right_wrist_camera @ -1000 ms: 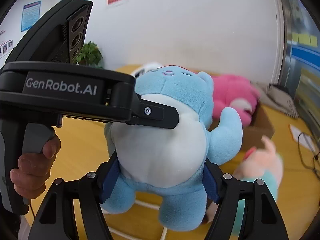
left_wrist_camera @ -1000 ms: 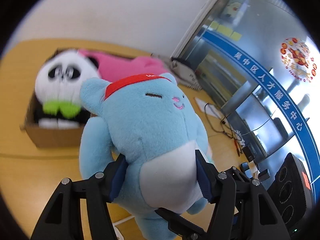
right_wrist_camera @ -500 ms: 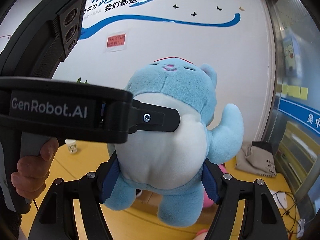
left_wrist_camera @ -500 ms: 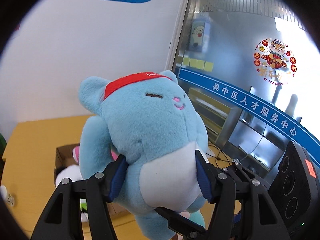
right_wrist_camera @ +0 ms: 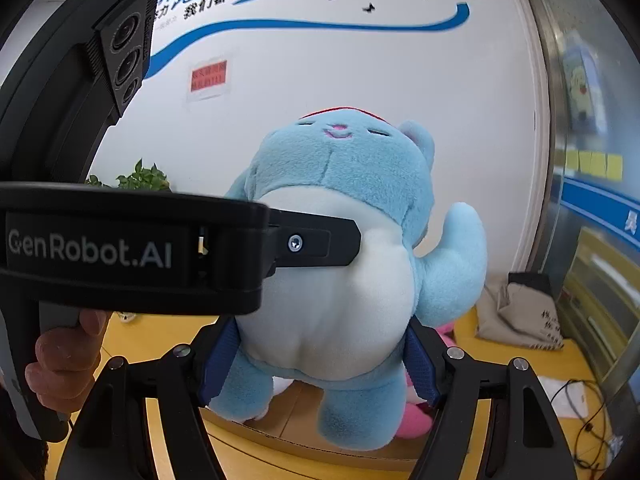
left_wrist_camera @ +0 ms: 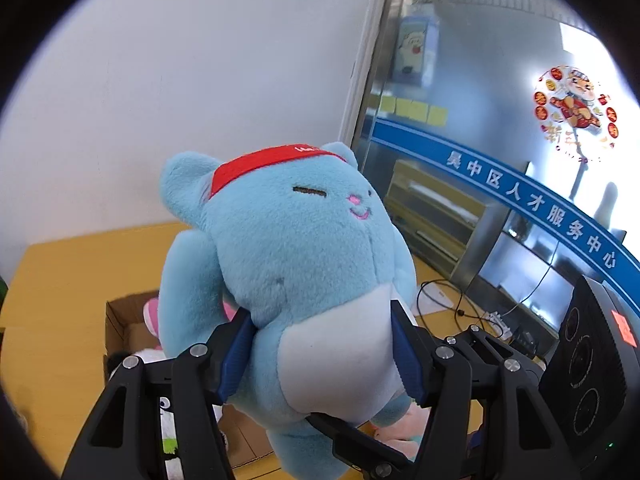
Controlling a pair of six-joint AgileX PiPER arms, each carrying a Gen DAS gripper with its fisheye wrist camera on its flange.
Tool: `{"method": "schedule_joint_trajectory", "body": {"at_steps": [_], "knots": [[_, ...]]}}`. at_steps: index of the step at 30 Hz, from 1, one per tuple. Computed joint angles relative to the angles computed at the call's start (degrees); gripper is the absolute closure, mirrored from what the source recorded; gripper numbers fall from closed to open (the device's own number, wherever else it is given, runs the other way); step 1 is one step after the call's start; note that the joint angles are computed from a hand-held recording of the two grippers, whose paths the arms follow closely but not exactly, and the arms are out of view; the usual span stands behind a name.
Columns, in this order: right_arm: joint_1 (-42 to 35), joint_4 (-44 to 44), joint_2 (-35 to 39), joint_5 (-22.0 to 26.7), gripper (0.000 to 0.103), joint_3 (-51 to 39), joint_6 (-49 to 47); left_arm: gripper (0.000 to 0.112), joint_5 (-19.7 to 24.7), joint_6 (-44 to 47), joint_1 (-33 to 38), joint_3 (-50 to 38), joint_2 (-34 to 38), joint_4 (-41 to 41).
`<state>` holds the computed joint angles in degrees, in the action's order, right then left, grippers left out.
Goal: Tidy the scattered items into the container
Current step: 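Lift the blue cat with both grippers and carry it over the box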
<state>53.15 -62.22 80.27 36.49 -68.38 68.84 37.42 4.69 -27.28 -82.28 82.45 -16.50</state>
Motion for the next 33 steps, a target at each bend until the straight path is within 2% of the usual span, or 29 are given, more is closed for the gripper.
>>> {"method": "schedule_joint_trajectory", "body": {"at_steps": [7, 11, 14, 16, 19, 21, 23, 25, 28, 31, 33], "knots": [[-10.2, 1.6, 10.6, -14.5, 0.025, 1.5, 3.0, 0.05, -1.8, 12.2, 7.7, 3.6, 9.9, -13.6], [-12.0, -4.3, 18.1, -17.2, 0.025, 0.7, 10.6, 0.05, -0.5, 17.8, 11.4, 2.9, 17.6, -21.0], [-13.0, -2.8, 23.0, -18.9, 0.024, -0.2, 11.7, 0.051, -1.4, 19.5, 11.0, 3.6, 21.3, -21.9], [-13.2, -3.2, 24.9, -19.7, 0.023, 0.8, 14.8, 0.051, -3.8, 19.1, 9.3, 5.3, 21.4, -20.1], [-14.7, -4.3, 25.8, -22.8, 0.023, 3.6, 18.7, 0.051, -7.0, 13.8, 6.0, 7.3, 20.9, -13.5], [-15.2, -4.1, 26.1, -24.5, 0.023, 5.2, 20.1, 0.051, -8.4, 14.7, 5.7, 9.4, 20.5, -14.7], [-14.0, -11.7, 25.7, -23.1, 0.023, 7.1, 27.5, 0.051, -9.3, 20.3, 6.8, 12.1, 19.8, -21.3], [-12.2, -14.0, 25.2, -20.6, 0.023, 8.3, 29.8, 0.051, -9.4, 24.8, 7.8, 14.4, 18.6, -26.2], [-9.5, -16.9, 23.6, -18.0, 0.023, 10.7, 34.9, 0.049, -10.2, 23.5, 7.1, 16.6, 16.5, -23.7], [-8.6, -18.3, 21.9, -18.1, 0.021, 13.0, 36.7, 0.046, -10.4, 24.0, 7.1, 18.2, 14.7, -23.3], [-8.5, -18.0, 20.8, -18.3, 0.013, 14.2, 36.0, 0.044, -11.4, 23.7, 6.7, 19.1, 13.5, -23.2]]}}
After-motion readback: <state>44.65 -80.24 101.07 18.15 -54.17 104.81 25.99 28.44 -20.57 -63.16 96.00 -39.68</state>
